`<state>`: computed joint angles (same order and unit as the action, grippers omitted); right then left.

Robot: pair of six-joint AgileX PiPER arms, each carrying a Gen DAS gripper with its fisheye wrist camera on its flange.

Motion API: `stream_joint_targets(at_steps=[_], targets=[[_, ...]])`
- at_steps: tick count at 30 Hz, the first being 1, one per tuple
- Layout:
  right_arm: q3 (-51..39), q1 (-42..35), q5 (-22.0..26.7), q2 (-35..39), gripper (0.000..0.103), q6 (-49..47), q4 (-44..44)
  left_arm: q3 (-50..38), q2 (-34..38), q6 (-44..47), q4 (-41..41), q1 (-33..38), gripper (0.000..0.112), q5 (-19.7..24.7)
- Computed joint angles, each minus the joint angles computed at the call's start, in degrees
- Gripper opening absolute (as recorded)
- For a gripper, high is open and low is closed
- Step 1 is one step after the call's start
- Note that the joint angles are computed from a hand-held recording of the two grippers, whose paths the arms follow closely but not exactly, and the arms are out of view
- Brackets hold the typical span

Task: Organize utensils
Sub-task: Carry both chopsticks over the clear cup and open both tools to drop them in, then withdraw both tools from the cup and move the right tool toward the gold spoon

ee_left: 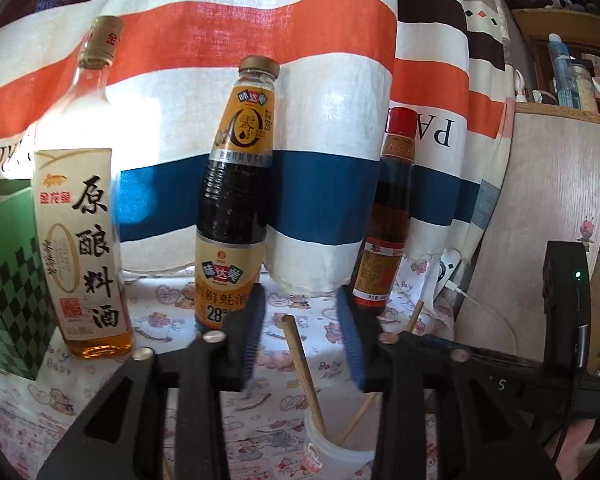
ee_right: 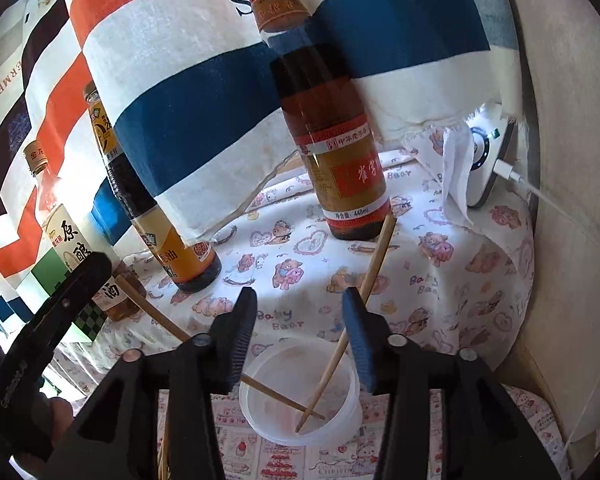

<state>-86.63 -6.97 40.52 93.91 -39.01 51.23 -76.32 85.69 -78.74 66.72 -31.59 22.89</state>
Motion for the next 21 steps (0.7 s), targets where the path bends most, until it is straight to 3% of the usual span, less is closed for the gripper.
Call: stream_joint_targets(at_steps=[1,4,8,13,17,21], targets=[[0.5,0.1,-0.7,-0.8,0.055,-0.9,-0.2,0.7,-1.0,1.7,-0.8,-0.3,0.064,1.1],[1.3,-0.2,-0.2,-2.3,0.058,-2.7,1.8,4.6,-4.9,-0.4,3.1,-1.8,0.065,6.1],[2.9,1.2,-0.2,-5.5,0.060,-3.9,2.5,7.5,-11.3,4.3,-2.3,-0.4,0.068,9.8],[7.8,3.5,-2.5,-12.4,0.062,-5.1,4.3,11.4,-20.7,5.7,0.4,-2.6,0.078,18.4],[12.0,5.1,-3.5,-19.0,0.065,-5.9,5.8,14.3,-28.4,7.5,1.7,-8.2,0.082,27.2],[15.9,8.4,-5.2,-25.4,0.066,-4.4,3.5,14.7,-33.2,8.9,7.0,-21.4,0.087,42.4]])
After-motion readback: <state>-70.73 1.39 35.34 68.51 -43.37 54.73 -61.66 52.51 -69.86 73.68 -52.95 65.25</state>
